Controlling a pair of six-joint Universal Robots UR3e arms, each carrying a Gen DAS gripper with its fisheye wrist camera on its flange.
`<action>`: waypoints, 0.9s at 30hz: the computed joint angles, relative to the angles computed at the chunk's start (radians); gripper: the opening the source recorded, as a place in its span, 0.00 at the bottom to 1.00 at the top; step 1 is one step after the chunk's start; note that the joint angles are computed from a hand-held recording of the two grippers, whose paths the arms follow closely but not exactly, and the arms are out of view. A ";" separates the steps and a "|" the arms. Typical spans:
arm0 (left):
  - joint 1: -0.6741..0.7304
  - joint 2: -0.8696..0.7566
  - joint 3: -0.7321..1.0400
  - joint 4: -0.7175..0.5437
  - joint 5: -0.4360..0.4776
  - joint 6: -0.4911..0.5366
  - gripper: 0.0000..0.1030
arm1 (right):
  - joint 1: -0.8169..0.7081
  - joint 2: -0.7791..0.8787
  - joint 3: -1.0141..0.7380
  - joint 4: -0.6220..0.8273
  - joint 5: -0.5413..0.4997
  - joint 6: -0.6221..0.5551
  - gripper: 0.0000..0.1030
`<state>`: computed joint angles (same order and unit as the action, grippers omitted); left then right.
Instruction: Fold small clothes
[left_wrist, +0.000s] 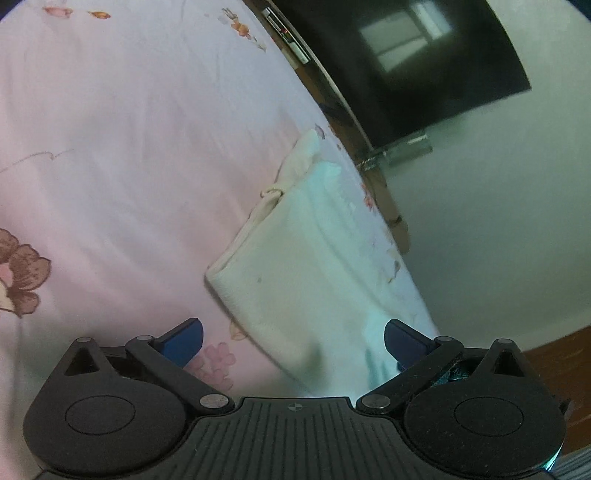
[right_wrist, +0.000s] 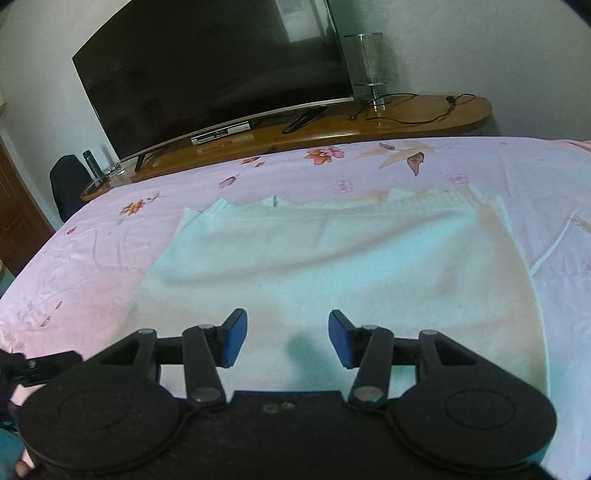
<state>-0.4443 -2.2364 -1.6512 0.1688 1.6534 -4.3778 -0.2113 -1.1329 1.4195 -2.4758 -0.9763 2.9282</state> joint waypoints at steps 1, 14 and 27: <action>0.004 -0.015 0.002 0.028 -0.008 -0.005 0.99 | 0.000 0.001 0.000 -0.001 0.001 0.002 0.47; 0.015 -0.246 0.216 0.149 0.048 -0.012 0.62 | 0.038 0.099 -0.101 0.004 -0.009 0.014 0.47; 0.068 -0.457 0.549 0.060 0.029 -0.113 0.11 | 0.082 0.258 -0.318 0.027 -0.047 0.008 0.46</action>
